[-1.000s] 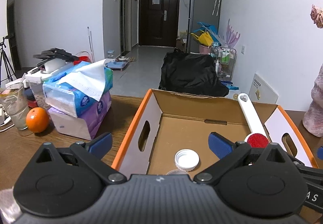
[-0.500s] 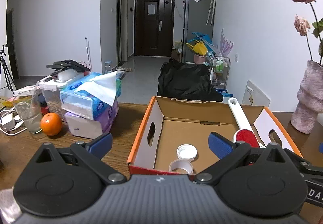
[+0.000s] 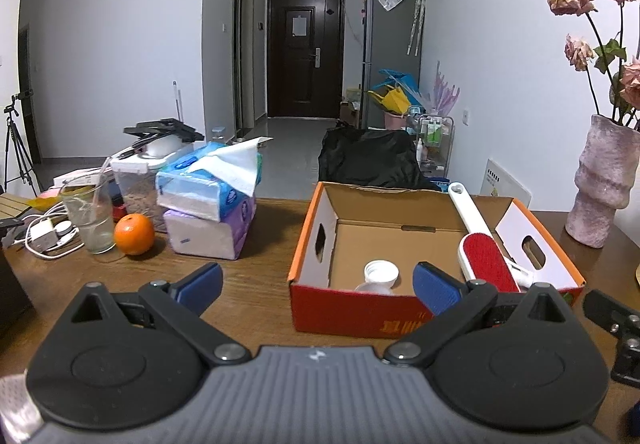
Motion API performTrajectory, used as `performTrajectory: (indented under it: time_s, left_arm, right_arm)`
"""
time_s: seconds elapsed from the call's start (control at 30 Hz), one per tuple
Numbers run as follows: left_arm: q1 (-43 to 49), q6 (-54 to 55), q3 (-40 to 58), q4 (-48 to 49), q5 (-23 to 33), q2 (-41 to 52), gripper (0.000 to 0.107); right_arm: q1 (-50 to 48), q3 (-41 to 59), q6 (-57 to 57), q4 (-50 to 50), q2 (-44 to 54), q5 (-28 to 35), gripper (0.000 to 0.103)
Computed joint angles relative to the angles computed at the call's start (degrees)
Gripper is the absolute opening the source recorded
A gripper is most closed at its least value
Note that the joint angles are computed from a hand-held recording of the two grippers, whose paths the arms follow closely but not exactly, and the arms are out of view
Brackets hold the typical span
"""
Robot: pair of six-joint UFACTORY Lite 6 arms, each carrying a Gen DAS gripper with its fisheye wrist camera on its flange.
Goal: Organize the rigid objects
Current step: 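Withdraw both tools from the box back over the table items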
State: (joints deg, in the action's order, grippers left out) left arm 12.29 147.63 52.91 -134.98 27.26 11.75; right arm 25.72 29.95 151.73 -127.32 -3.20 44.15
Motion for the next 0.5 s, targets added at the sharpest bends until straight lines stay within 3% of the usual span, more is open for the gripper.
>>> performTrajectory:
  time_s: [0.5]
  left_arm:
    - [12.7, -3.6, -11.2, 11.6, 5.8, -9.5, 0.103]
  right_arm:
    - [7.4, -17.2, -6.6, 11.8, -19.3, 3.6, 0.103]
